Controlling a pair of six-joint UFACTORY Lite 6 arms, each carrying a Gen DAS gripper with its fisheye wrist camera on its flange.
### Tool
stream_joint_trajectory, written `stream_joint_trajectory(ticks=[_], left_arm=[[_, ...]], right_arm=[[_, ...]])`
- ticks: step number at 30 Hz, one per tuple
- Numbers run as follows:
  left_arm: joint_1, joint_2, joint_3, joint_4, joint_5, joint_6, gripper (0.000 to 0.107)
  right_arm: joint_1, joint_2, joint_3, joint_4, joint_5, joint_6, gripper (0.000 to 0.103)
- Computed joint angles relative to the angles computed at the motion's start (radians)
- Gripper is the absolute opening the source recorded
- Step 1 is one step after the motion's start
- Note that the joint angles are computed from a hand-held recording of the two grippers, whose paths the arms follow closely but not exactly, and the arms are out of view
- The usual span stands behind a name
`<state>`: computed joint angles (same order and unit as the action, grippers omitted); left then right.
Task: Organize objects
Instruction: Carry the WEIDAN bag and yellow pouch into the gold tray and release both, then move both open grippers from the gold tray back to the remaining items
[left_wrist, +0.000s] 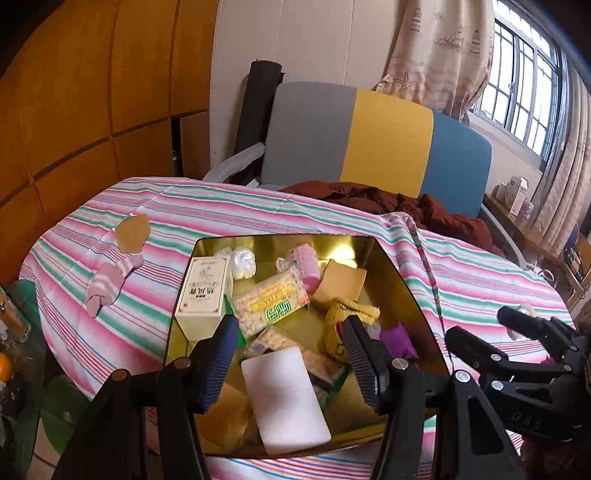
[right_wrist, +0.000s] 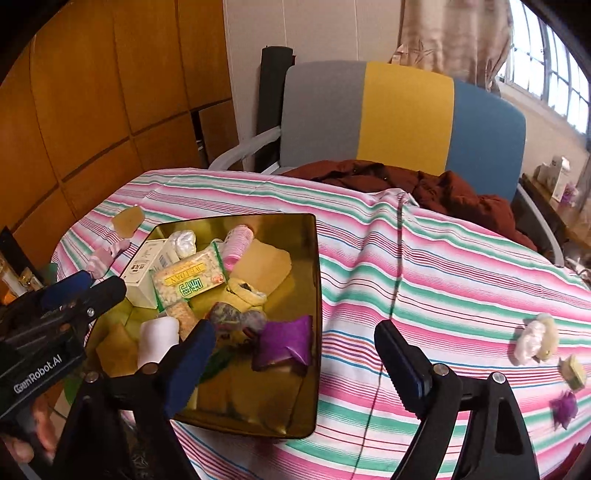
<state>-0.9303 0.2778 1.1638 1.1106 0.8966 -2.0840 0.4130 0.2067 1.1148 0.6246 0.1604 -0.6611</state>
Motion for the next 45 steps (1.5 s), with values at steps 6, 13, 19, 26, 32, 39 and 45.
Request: stream_joint_trajectory(ticks=[6,13,19,26,32,39,45], left_arm=[[-0.031,0.02,0.035,-0.013,0.05,0.017,0.059],[-0.055,0.046,0.073,-0.018,0.067,0.044,0.059],[-0.067,0.081,0.114,-0.024,0.067,0.069,0.059],[-0.072,0.121,0.159,-0.025,0.045,0.095,0.059],[-0.068,0.145,0.167,-0.026,0.005,0.091,0.059],[-0.069,0.188,0.2,-0.035,-0.033,0.112,0.059],[-0.068,0.222,0.253,-0.049,-0.061,0.171,0.059]], right_arm=[[0.006,-0.07,-0.091,0.008,-0.069,-0.025,0.091],[-0.004,-0.148,-0.175,0.384,-0.111,-0.412,0.096],[-0.023,-0.161,-0.195,0.476,-0.109,-0.508,0.097],[-0.055,-0.159,-0.209,0.714,-0.106,-0.755,0.097],[-0.099,-0.133,-0.199,0.707,-0.086,-0.752,0.097],[-0.159,-0.118,-0.201,0.741,-0.071,-0.794,0.097],[-0.238,-0.095,-0.19,0.648,-0.03,-0.713,0.097]])
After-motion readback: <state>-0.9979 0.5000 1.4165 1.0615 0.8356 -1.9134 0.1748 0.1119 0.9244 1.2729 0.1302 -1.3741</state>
